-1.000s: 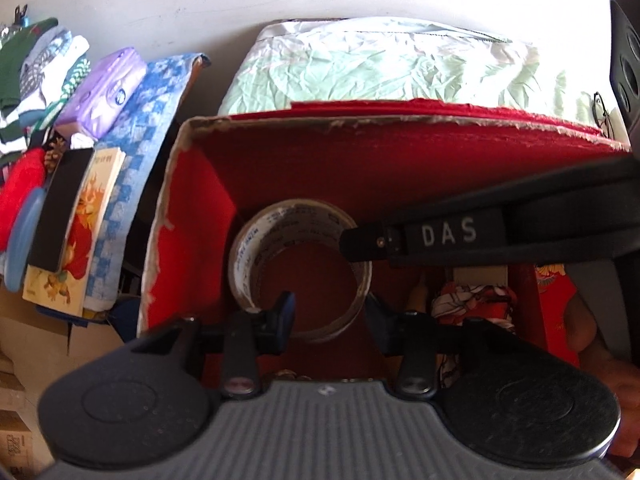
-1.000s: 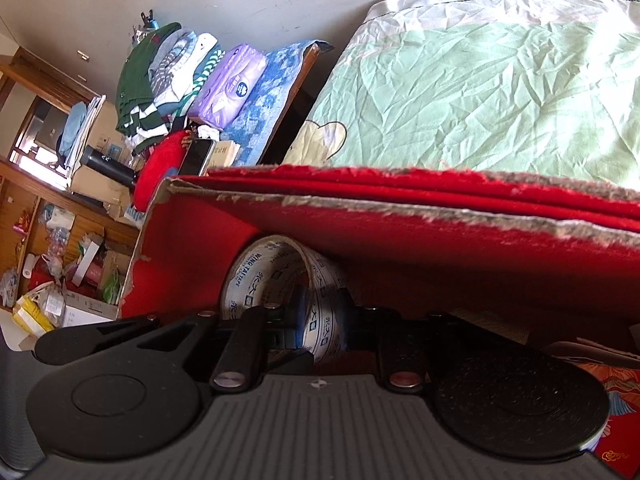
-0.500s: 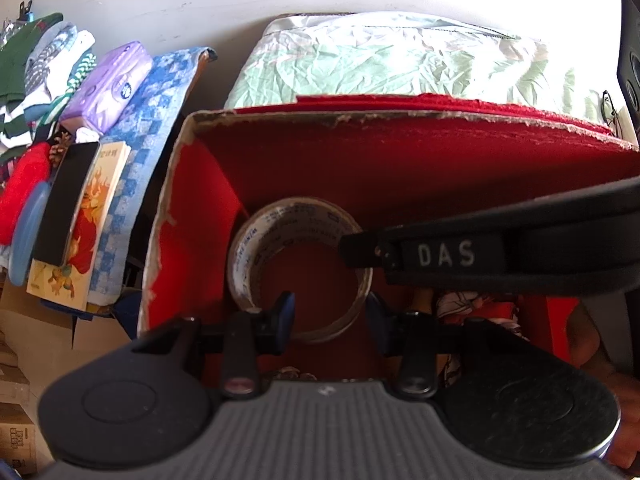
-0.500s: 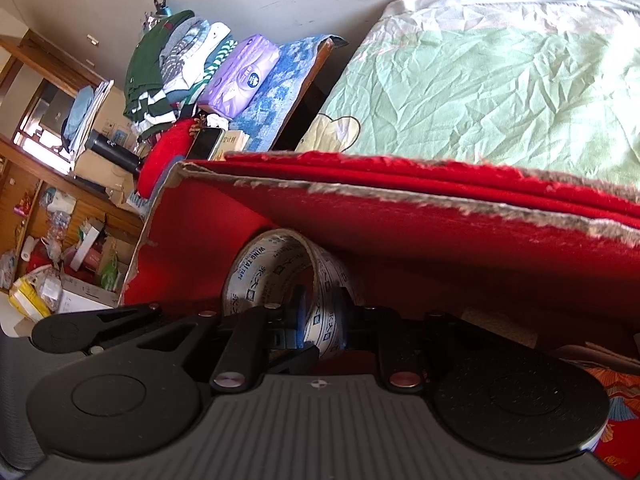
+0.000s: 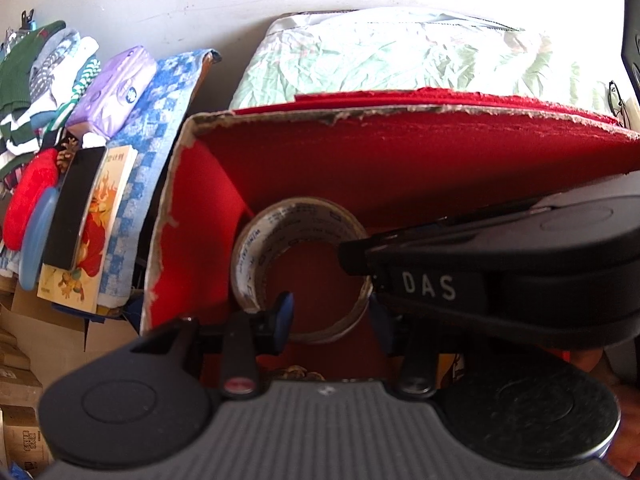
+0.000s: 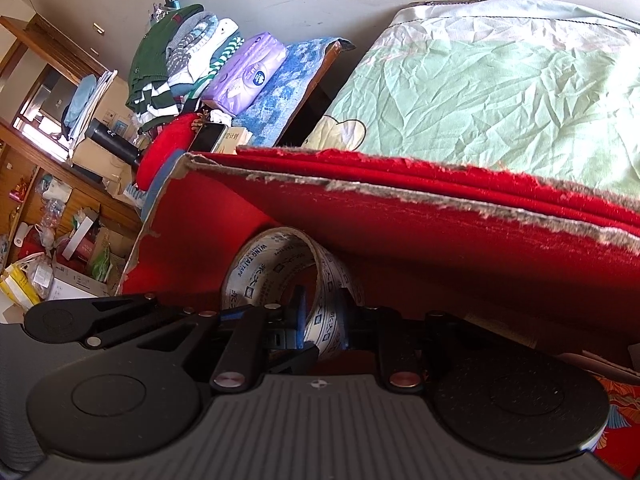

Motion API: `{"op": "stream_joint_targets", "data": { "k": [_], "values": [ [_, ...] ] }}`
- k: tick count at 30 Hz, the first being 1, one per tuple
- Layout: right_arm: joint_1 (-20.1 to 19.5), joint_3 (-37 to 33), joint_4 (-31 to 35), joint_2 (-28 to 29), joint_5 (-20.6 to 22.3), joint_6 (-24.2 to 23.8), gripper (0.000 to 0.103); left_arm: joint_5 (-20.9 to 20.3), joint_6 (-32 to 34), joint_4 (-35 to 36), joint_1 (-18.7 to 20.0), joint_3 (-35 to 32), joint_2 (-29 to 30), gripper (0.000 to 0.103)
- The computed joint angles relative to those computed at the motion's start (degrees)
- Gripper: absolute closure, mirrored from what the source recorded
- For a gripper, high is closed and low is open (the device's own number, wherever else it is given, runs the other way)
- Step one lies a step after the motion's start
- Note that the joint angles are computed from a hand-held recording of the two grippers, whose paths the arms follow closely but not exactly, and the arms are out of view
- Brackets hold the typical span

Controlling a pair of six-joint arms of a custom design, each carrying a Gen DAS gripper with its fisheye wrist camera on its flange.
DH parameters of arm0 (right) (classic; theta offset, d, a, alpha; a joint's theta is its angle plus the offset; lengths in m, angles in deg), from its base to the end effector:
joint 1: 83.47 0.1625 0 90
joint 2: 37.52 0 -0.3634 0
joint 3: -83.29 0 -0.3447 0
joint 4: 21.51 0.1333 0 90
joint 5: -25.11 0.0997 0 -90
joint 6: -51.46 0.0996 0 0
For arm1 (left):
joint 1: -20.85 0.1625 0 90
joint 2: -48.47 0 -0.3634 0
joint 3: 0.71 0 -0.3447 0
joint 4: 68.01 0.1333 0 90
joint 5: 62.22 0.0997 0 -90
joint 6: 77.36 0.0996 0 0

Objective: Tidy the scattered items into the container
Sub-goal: 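Set the tape roll down inside the container beside the gift box, then open the right gripper to release the tape roll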

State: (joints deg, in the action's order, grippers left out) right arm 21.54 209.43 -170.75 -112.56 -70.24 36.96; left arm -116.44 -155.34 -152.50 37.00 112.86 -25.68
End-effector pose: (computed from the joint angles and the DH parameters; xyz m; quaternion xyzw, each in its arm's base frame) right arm 0.2293 -0.3765 0.1613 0.2506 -0.9644 0.0711 0.0462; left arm -0.3108 -0.2894 0.1656 0.0856 0.8831 -0.1868 0.4218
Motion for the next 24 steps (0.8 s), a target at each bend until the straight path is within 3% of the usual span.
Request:
{"op": "stream_joint_targets", "data": {
  "k": [6,13,20,24],
  "values": [
    [0.7,-0.1,-0.2,0.2,-0.6,-1.0,0.079,-0.2,0.8,0.0,0.2,-0.1,0.0,0.053],
    [2.3,0.0,0.0,-1.7,-1.9,1.0,0.078,-0.7,2.0,-0.6,0.6,0.0,0.0,0.053],
    [6.5,1.1,0.5,-6.6,-11.7,8.4,0.078,-0.7,2.5,-2.1,0.4,1.1,-1.1,0.053],
    [9.7,3.6,-1.6,-8.7,-21.8,13.7,0.078,0.4,3.1,-2.8,-0.6,2.0,-1.6,0.050]
  ]
}}
